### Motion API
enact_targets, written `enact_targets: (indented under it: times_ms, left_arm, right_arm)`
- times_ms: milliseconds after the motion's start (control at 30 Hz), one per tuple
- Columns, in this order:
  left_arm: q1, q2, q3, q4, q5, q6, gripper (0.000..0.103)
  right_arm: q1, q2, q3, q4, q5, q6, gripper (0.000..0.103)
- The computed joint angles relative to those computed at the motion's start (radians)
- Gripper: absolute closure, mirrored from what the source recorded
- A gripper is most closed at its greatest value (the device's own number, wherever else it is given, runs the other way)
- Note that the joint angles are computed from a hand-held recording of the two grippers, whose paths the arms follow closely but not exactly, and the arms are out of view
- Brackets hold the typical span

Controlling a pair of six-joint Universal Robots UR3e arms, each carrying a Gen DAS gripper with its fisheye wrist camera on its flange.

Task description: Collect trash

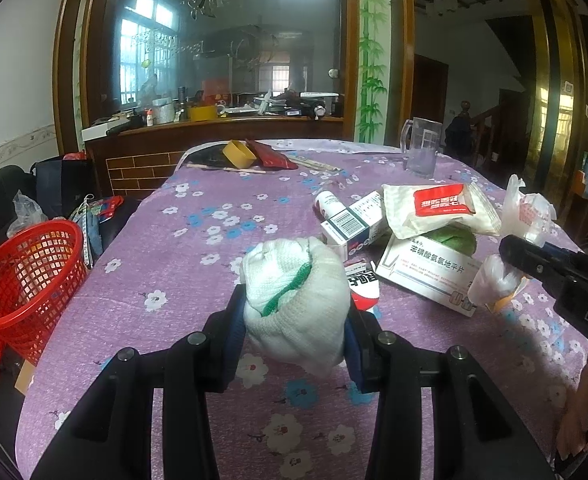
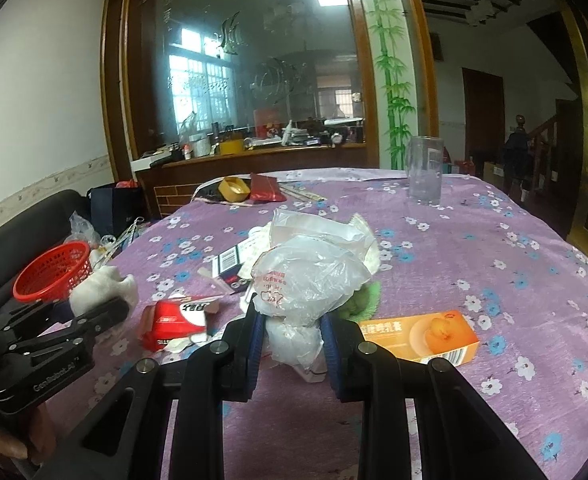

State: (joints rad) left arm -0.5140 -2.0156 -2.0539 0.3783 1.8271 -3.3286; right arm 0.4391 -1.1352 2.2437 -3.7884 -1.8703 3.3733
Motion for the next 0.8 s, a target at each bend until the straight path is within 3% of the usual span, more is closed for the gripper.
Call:
enact_targets:
  times_ms: [333, 800]
  left_arm:
    - [-0.040, -0.015, 0.039, -0.042, 0.110, -0.019, 0.062]
    - [-0.019, 0.091, -0.005, -0.147, 0.094, -0.071, 0.062]
  right_arm:
    - [0.037, -0.036, -0.020, 0.052, -0.007, -0.017, 0.074]
    - [0.047, -0.111, 0.004, 0.108, 0.014, -0.014, 0.073]
